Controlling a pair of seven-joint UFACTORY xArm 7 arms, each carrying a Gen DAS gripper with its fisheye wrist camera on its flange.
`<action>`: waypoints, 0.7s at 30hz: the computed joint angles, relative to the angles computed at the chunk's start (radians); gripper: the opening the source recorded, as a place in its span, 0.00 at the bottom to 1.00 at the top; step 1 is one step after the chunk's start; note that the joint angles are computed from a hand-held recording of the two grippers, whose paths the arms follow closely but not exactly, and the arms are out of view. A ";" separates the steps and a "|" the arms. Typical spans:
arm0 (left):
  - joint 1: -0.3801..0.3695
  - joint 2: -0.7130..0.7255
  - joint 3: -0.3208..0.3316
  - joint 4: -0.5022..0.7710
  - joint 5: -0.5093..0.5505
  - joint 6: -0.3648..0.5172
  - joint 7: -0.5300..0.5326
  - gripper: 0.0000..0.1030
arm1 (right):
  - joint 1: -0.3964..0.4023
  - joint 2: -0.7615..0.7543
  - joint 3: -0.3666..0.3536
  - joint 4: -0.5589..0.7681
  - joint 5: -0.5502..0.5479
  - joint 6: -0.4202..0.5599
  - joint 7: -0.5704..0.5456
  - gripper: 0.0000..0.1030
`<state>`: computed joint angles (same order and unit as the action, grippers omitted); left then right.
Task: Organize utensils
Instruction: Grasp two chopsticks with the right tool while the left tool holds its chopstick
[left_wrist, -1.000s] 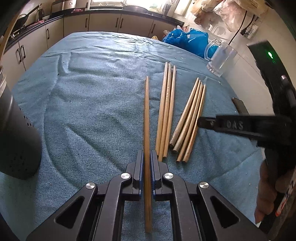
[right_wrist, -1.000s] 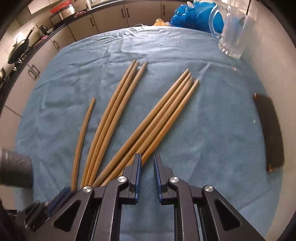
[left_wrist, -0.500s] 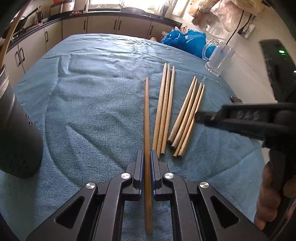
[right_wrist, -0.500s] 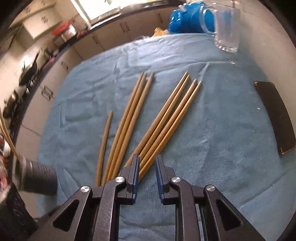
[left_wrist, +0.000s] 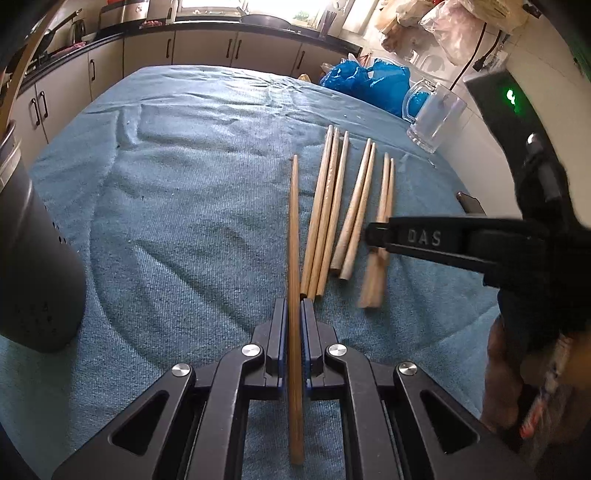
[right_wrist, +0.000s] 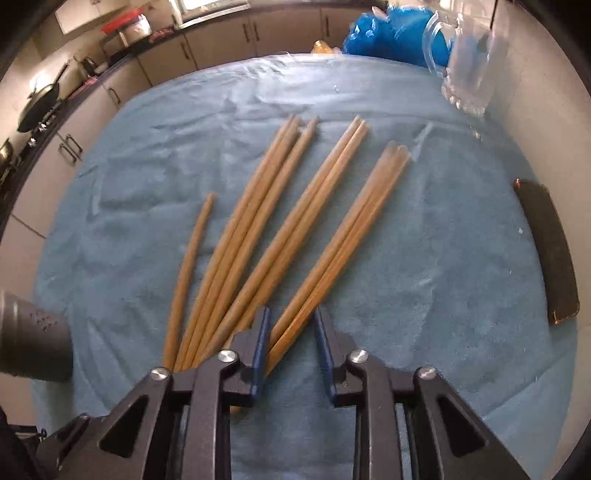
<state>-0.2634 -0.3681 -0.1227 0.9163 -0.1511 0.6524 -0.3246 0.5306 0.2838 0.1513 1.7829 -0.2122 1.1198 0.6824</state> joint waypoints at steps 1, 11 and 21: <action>-0.002 0.000 0.002 0.002 -0.002 0.006 0.007 0.06 | 0.000 -0.005 -0.004 -0.006 -0.016 0.010 -0.011 0.23; -0.034 -0.127 0.052 -0.074 -0.128 0.108 0.039 0.06 | -0.108 -0.326 0.021 -0.398 0.138 -0.074 -0.148 0.14; -0.049 -0.340 0.049 -0.167 -0.157 0.268 0.053 0.06 | -0.153 -0.644 0.015 -0.675 0.344 0.006 -0.381 0.43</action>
<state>-0.3121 -0.7083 -0.0741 0.7495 -0.3083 0.9199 -0.2711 0.3780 -0.3599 0.1661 1.1078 0.1313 1.1263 0.3013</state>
